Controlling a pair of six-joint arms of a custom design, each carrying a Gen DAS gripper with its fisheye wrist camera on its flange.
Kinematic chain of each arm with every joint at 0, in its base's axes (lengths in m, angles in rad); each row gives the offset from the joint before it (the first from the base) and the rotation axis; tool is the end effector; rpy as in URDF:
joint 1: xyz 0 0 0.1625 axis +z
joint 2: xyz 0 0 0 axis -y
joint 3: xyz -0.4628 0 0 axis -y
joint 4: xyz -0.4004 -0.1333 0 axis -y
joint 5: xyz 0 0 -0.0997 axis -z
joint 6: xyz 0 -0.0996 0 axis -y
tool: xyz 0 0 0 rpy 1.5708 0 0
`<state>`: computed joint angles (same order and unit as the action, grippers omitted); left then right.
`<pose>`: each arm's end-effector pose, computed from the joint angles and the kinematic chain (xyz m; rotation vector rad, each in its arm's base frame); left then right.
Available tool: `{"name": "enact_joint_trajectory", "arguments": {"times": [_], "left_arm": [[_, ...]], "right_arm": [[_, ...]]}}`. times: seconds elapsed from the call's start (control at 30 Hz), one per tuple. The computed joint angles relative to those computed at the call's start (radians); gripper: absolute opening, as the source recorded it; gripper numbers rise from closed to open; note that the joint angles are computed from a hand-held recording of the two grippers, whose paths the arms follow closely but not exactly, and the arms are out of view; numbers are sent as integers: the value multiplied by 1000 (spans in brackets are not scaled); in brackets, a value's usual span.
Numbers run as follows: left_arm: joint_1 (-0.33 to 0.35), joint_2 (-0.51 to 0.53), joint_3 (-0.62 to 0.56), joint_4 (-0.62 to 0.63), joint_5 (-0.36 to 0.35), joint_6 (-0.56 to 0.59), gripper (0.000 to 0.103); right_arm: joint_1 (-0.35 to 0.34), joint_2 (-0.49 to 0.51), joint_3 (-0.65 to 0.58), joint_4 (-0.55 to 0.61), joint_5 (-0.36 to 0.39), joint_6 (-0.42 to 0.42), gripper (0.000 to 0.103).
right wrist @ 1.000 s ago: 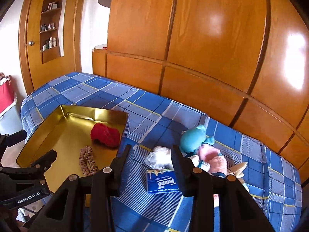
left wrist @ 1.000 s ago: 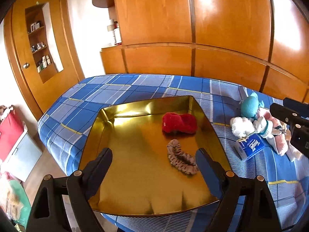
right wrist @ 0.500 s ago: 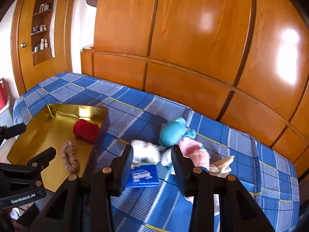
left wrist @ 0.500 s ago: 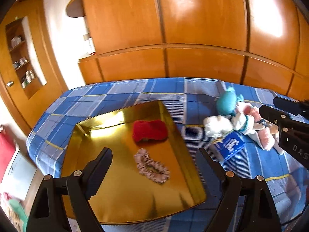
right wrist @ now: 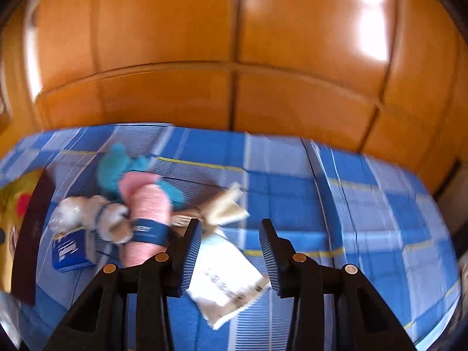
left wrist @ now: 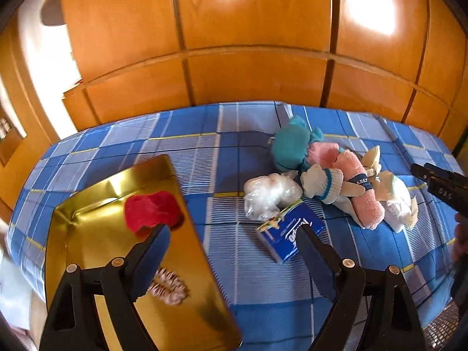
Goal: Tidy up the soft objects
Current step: 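Grasp the plastic-wrapped white puff with the left gripper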
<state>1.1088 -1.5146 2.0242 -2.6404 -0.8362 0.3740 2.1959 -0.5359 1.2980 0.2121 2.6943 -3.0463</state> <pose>-0.0434 -0.5361 0.4196 0.7139 2.2456 -0.7125 0.4035 -0.4848 0.0307 0.1544 -2.0896 1.0483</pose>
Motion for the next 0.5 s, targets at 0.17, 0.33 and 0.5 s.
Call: {"name": "enact_joint_trajectory", "arguments": {"times": [0.17, 0.33, 0.5], "left_arm": [[17, 89, -65, 48, 2, -13, 82], [39, 193, -126, 68, 31, 15, 76], [67, 266, -204, 146, 10, -38, 76]], "right_arm": [[-22, -34, 29, 12, -49, 79, 41], [-21, -41, 32, 7, -71, 73, 41], [-23, -37, 19, 7, -82, 65, 41]]}}
